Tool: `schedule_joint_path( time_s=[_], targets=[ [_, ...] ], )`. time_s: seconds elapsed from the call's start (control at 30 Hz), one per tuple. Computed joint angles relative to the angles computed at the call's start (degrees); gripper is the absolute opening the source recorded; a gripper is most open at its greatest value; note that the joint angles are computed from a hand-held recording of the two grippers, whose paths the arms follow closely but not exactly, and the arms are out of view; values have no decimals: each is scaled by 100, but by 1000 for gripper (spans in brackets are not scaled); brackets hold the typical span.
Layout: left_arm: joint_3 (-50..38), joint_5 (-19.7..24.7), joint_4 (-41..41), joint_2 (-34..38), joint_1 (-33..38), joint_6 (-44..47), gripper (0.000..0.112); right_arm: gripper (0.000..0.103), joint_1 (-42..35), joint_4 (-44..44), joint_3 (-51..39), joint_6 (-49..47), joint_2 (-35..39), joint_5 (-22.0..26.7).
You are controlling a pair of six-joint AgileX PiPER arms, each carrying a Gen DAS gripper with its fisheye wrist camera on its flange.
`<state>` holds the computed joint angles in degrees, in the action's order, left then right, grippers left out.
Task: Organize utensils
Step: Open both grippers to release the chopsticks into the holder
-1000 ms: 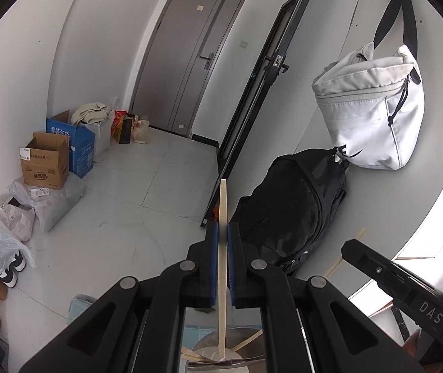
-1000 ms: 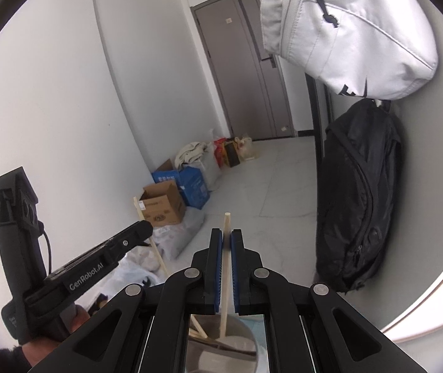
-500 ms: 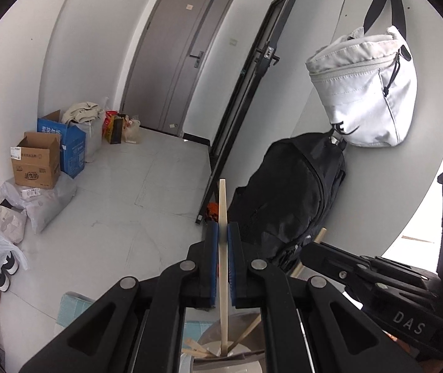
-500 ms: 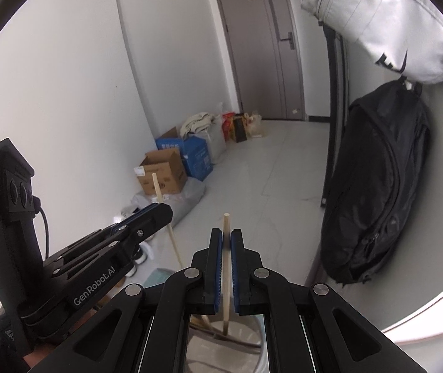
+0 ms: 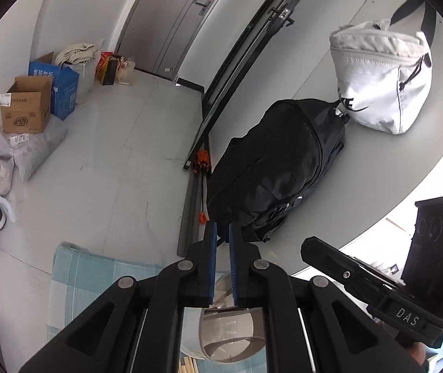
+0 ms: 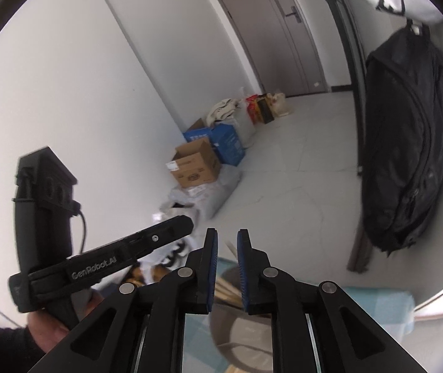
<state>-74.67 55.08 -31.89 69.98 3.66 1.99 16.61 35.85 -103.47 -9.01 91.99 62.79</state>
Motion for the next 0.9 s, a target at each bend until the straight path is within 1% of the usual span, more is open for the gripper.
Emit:
schedule_joint_path(
  time_s=[0.13, 0.27, 0.33, 0.43, 0.5, 0.57, 0.67, 0.77, 0.83, 0.9],
  targets=[
    [-46, 194, 99, -133, 66, -12, 5, 28, -25, 11, 238, 62, -236, -111],
    [-29, 262, 197, -375, 145, -97, 5, 47, -73, 157, 671, 67, -619, -316],
    [-63, 297, 313, -459, 131, -182, 6, 48, -53, 105, 804, 145, -772, -350],
    [-76, 322, 648, -635, -22, -478, 18, 50, -1, -26, 964, 291, -995, -425],
    [-69, 308, 855, -749, -106, -639, 28, 58, 77, -275, 1142, 491, -1241, -605],
    [-38, 267, 1094, -907, -237, -848, 31, 64, 61, -306, 1202, 564, -1380, -623],
    [-73, 374, 1190, -1012, -269, -962, 34, 66, 52, -334, 1303, 644, -1554, -621],
    [-138, 445, 1796, -1112, -686, -1411, 35, 70, 93, -413, 1476, 707, -1790, -676],
    [-159, 499, 2302, -1180, -997, -1783, 39, 71, 180, -550, 1646, 782, -2001, -756],
    [-101, 506, 2528, -1306, -1186, -1978, 51, 71, 234, -645, 1822, 798, -2200, -839]
  ],
)
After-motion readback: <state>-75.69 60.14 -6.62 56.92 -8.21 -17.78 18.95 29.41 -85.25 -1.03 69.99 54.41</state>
